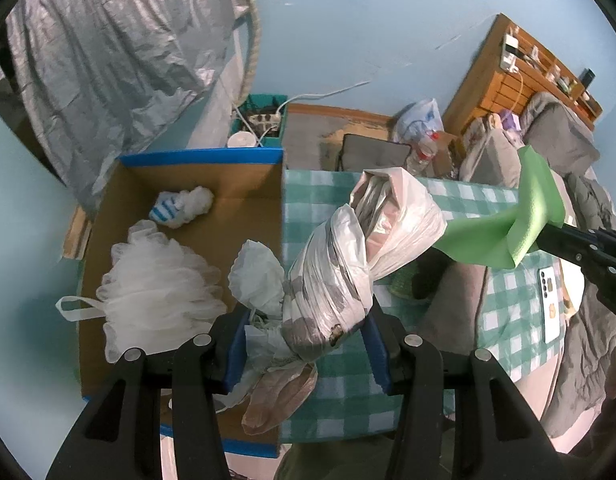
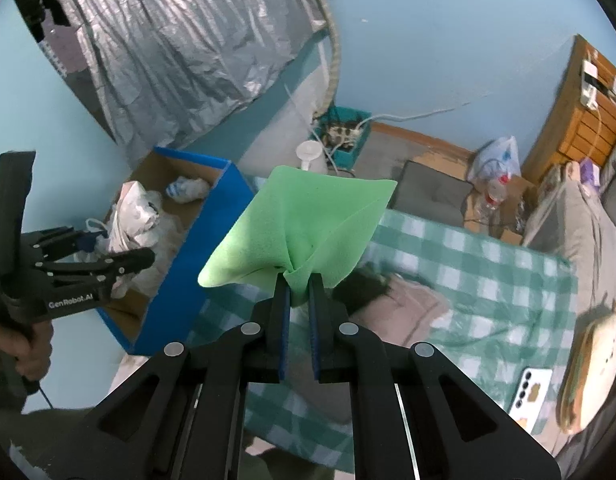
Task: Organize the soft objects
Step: 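Carry the plastic bag bundle toward the box with the left gripper while the right holds the green cloth, then open the left gripper over the box to drop the bag bundle while the right drops the green cloth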
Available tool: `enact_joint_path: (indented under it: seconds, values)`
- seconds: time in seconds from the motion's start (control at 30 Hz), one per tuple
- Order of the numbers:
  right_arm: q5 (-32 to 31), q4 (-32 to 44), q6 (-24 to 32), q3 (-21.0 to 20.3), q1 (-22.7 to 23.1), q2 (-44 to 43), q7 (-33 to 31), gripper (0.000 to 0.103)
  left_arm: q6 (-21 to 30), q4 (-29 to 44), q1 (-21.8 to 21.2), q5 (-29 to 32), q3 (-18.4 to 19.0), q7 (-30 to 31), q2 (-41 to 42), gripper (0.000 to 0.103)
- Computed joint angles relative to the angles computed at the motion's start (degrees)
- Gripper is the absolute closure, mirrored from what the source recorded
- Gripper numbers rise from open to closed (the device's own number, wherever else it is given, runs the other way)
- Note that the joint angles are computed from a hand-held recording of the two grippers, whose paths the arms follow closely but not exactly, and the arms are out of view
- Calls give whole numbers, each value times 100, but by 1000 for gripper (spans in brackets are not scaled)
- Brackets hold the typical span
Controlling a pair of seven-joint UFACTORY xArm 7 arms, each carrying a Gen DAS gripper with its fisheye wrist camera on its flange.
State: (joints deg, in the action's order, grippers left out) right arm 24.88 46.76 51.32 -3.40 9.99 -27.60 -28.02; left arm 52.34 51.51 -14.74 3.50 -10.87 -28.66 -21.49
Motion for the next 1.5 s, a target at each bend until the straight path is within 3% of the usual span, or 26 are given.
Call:
enact_joint_path:
  seconds: [0.83, 1.5]
  values:
    - [375, 898, -214, 636, 708, 1042, -72, 95, 151, -611, 610, 23, 335, 51, -827, 52]
    - [32, 1787, -335, 1180, 1005, 2223, 249, 95, -78, -1058, 1104, -265, 757, 348, -912, 52]
